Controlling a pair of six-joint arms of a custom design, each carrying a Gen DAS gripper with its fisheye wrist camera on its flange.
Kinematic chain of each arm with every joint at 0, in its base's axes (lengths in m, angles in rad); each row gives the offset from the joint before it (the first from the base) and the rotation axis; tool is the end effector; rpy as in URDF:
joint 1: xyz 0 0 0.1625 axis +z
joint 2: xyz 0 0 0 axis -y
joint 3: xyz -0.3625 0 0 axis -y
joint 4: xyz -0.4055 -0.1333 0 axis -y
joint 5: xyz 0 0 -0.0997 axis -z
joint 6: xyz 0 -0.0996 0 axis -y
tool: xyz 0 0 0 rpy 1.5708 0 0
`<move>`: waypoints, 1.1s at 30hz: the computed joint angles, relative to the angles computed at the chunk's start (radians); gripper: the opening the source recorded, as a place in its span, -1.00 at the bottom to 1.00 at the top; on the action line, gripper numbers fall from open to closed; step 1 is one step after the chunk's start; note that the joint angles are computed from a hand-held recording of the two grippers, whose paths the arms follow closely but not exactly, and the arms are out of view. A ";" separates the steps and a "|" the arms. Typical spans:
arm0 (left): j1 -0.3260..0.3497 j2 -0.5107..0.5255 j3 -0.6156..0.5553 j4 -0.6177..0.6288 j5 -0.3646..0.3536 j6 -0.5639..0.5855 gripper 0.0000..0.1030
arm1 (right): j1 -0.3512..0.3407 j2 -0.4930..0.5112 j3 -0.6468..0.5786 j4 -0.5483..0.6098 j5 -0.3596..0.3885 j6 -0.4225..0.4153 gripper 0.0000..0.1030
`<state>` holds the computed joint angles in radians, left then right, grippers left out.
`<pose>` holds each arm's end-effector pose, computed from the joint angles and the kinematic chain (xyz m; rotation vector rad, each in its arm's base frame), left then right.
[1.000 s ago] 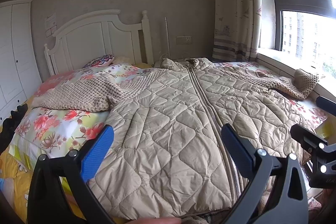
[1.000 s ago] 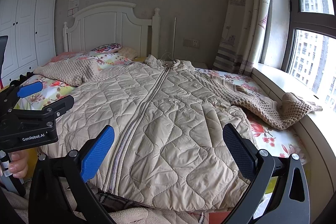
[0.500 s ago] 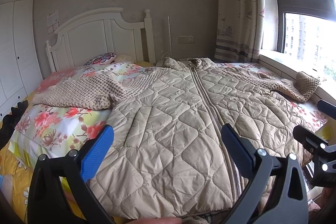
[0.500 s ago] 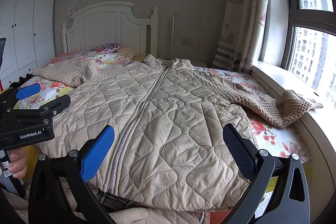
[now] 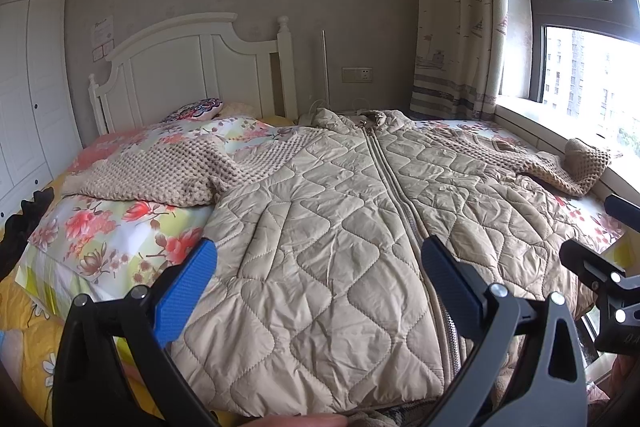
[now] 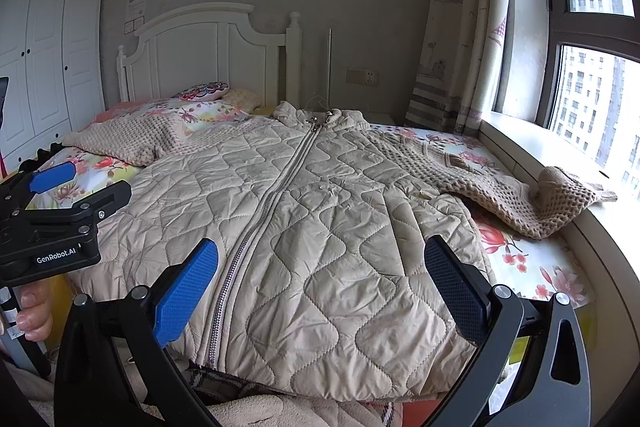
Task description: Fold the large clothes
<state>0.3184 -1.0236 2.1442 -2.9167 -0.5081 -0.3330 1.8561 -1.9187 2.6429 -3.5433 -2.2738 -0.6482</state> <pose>-0.3803 -0.3573 0.0820 0.8803 2.1215 -1.1414 0.1460 -0.2529 0.3051 0.4178 -1.9743 1.2530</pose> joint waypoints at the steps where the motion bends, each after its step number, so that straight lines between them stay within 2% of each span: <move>1: 0.000 -0.001 0.000 0.000 -0.001 0.001 0.96 | 0.001 0.000 0.000 0.000 0.000 0.000 0.91; 15: 0.003 -0.010 0.013 0.006 -0.004 -0.012 0.96 | -0.005 -0.003 0.003 0.010 0.002 0.011 0.91; 22: 0.016 -0.013 0.002 0.048 -0.014 -0.045 0.96 | -0.025 -0.017 -0.002 0.039 0.010 0.032 0.91; 27: 0.042 -0.002 -0.032 0.107 -0.027 -0.068 0.96 | -0.059 -0.015 -0.018 0.038 0.013 0.025 0.91; 30: 0.070 0.018 -0.068 0.135 -0.049 -0.061 0.96 | -0.095 -0.017 -0.033 0.036 0.016 0.015 0.91; 33: 0.098 0.061 -0.120 0.145 -0.035 -0.026 0.96 | -0.147 -0.033 -0.053 0.046 0.024 0.005 0.91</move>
<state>0.4166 -0.9622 2.0241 -2.7719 -0.5427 -0.3595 1.7088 -1.9520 2.5895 -3.4970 -2.2495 -0.6429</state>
